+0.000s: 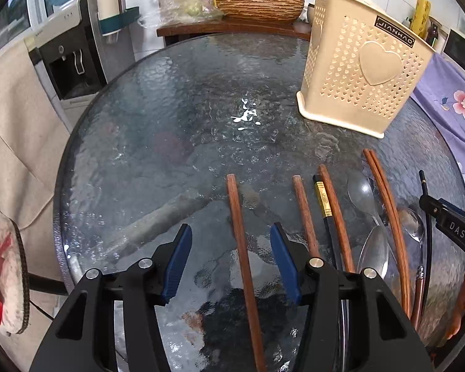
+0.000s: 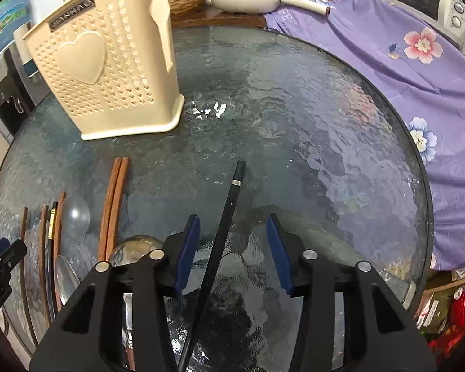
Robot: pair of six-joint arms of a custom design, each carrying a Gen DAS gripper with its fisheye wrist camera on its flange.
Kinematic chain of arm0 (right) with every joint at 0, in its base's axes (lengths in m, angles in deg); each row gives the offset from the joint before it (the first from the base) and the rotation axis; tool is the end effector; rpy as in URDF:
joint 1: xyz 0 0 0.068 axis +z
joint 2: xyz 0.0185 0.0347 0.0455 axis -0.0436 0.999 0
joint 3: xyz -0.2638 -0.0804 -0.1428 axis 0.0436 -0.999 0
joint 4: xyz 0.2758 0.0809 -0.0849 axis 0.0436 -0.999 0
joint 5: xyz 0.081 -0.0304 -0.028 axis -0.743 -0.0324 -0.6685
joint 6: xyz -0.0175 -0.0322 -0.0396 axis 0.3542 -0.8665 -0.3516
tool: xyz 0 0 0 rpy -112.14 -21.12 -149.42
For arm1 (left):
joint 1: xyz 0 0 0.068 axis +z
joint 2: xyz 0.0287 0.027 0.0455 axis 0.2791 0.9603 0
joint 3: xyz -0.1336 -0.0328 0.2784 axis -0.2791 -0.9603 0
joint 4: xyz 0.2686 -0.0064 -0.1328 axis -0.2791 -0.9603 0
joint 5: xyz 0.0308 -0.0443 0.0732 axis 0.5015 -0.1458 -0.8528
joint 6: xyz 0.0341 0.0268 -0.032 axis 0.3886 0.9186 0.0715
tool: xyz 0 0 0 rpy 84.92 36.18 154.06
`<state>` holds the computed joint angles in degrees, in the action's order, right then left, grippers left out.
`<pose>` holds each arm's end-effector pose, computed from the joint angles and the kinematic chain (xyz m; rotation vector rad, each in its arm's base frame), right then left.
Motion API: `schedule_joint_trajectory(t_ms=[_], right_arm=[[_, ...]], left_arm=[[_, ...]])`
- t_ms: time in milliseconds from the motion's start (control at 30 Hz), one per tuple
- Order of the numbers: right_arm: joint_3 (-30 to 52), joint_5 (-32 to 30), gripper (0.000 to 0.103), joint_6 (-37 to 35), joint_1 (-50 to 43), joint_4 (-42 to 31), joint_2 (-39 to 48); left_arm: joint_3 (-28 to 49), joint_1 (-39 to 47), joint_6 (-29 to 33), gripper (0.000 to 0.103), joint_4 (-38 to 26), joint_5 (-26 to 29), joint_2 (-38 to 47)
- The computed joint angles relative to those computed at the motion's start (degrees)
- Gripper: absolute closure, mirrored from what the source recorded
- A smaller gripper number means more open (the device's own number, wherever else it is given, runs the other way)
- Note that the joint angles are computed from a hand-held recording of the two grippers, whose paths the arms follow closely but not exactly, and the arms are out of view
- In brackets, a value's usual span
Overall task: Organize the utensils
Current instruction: 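Grasp a brown chopstick with the left tool while the right tool grasps the black chopstick, then lift both chopsticks and carry them over the cream utensil holder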
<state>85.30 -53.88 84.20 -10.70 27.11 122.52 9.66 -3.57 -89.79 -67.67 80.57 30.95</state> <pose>0.2682 -0.0437 0.0862 0.5893 2.5076 -0.1277 0.2956 -0.1052 0.1031 0.3251 2.5579 -0.1262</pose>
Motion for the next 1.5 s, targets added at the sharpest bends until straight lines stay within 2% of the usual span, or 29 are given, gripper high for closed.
schedule_joint_trajectory(t_ms=[100,267,600,733,800,933,1167,1300,1500], right_arm=[[0.99,0.46,0.063,0.55,0.31,-0.38,0.67],[2.25,2.68,0.065,1.1,1.74,0.19,2.27],[4.32,3.06,0.076,2.66,3.89,-0.05,4.18],[5.27,2.54,0.079,2.59,3.69,-0.55,4.8],[6.07,2.29,0.084,2.22,3.46,-0.88,5.29],[7.01,1.43,0.093,1.17,2.73,-1.31,5.82],[7.54,-0.57,0.095,-0.37,1.56,-0.54,6.19],[6.85,-5.46,0.095,-2.09,-0.04,0.88,5.91],[3.45,-11.6,0.095,-5.31,-1.89,4.06,0.56]], left_arm=[[0.84,-0.18,-0.26,0.053,-0.23,0.37,1.26],[1.57,-1.65,-0.08,0.058,0.82,-2.21,2.63],[2.68,-3.42,0.71,0.083,0.54,-2.9,3.24],[3.53,-3.62,1.01,0.089,0.24,-3.11,3.75],[3.91,-3.61,0.97,0.092,0.04,-3.13,3.99],[4.02,-3.52,0.9,0.095,0.22,-3.08,4.27],[4.67,-3.13,0.64,0.096,0.87,-1.4,5.08],[5.97,-1.87,0.66,0.096,-0.3,2.8,5.61],[3.86,-1.44,1.34,0.096,1.48,4.91,0.63]])
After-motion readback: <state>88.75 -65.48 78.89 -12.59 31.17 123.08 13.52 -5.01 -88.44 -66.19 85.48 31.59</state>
